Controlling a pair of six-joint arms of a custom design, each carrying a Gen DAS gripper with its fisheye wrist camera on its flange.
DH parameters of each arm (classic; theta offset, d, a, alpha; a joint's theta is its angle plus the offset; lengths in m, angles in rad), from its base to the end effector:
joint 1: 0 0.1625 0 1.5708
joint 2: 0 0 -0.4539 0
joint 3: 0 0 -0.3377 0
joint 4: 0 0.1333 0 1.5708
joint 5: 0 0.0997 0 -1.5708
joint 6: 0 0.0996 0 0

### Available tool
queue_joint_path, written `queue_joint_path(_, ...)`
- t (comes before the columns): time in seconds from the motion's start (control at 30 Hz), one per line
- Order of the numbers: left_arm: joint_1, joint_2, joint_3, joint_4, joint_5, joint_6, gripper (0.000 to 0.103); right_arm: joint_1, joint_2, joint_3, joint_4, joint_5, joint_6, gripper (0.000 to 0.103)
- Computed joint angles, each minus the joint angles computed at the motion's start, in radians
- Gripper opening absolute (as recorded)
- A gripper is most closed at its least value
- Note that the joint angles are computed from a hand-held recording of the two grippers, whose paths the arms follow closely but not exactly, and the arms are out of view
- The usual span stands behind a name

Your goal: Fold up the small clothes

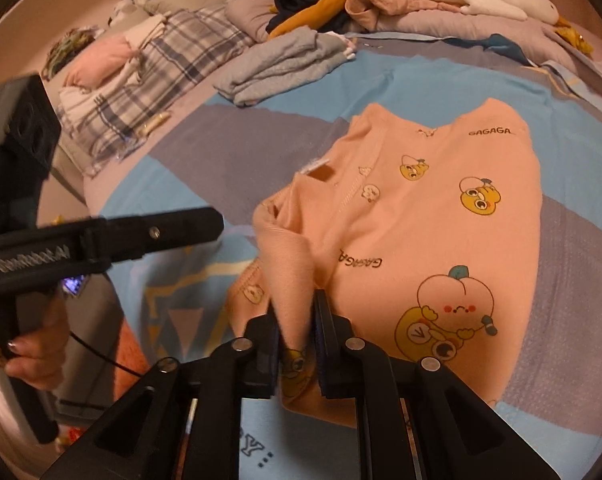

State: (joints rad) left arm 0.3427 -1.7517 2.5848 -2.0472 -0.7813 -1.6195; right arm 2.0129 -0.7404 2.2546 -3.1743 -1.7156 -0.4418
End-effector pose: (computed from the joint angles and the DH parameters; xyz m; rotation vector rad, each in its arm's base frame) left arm -0.1334 -0.2642 0.2586 -0.3039 2.5047 -0.9704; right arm 0.3053 -0.3669 0.0423 1.2717 -2.7104 0.1338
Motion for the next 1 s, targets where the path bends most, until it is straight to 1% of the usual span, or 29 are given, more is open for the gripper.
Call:
queue_joint_path(0.1, 0.003, 0.008, -0.005, -0.012, 0.010, 0.018, 0.067, -0.006, -0.021, 0.011, 0.004, 0.003, -0.011, 0.014)
queue_joint_path(0.17, 0.009, 0.014, -0.011, -0.032, 0.018, 0.045, 0.073, -0.008, -0.047, 0.021, 0.013, 0.003, -0.018, 0.018)
queue_joint_path(0.2, 0.012, 0.017, -0.013, -0.044, 0.023, 0.056, 0.075, -0.007, -0.056, 0.026, 0.007, -0.001, -0.021, 0.025)
queue_joint_path(0.23, 0.018, 0.020, -0.014, -0.069, 0.030, 0.078, 0.076, -0.007, -0.069, 0.038, -0.012, -0.009, -0.025, 0.036)
queue_joint_path(0.3, 0.030, 0.030, -0.013, -0.128, 0.037, 0.122, 0.081, -0.011, -0.095, 0.060, -0.050, -0.020, -0.031, 0.050)
queue_joint_path(0.33, 0.040, 0.039, -0.010, -0.180, 0.039, 0.162, 0.082, -0.016, -0.111, 0.069, -0.060, -0.024, -0.032, 0.053)
queue_joint_path(0.4, 0.061, 0.063, -0.008, -0.262, 0.034, 0.230, 0.083, -0.027, -0.136, 0.078, -0.079, -0.043, -0.018, 0.054)
queue_joint_path(0.43, 0.080, 0.090, -0.006, -0.332, 0.026, 0.288, 0.083, -0.032, -0.143, 0.081, -0.088, -0.052, -0.010, 0.057)
queue_joint_path(0.5, 0.122, 0.142, -0.008, -0.433, 0.003, 0.376, 0.084, -0.046, -0.150, 0.082, -0.118, -0.085, 0.018, 0.061)
queue_joint_path(0.6, 0.186, 0.225, -0.016, -0.535, -0.027, 0.467, 0.084, -0.066, -0.137, 0.065, -0.143, -0.136, 0.072, 0.061)
queue_joint_path(0.7, 0.248, 0.282, -0.015, -0.600, -0.065, 0.514, 0.083, -0.083, -0.115, 0.042, -0.152, -0.181, 0.122, 0.061)
queue_joint_path(0.77, 0.273, 0.299, -0.013, -0.614, -0.080, 0.522, 0.082, -0.101, -0.102, 0.019, -0.127, -0.179, 0.155, 0.061)
queue_joint_path(0.83, 0.298, 0.312, -0.004, -0.635, -0.096, 0.532, 0.082, -0.116, -0.094, 0.004, -0.101, -0.158, 0.173, 0.061)
queue_joint_path(0.93, 0.332, 0.320, 0.015, -0.671, -0.125, 0.543, 0.081, -0.124, -0.071, -0.024, -0.069, -0.150, 0.206, 0.062)
queue_joint_path(1.0, 0.330, 0.322, 0.036, -0.711, -0.123, 0.556, 0.081, -0.130, -0.057, -0.041, -0.048, -0.134, 0.222, 0.062)
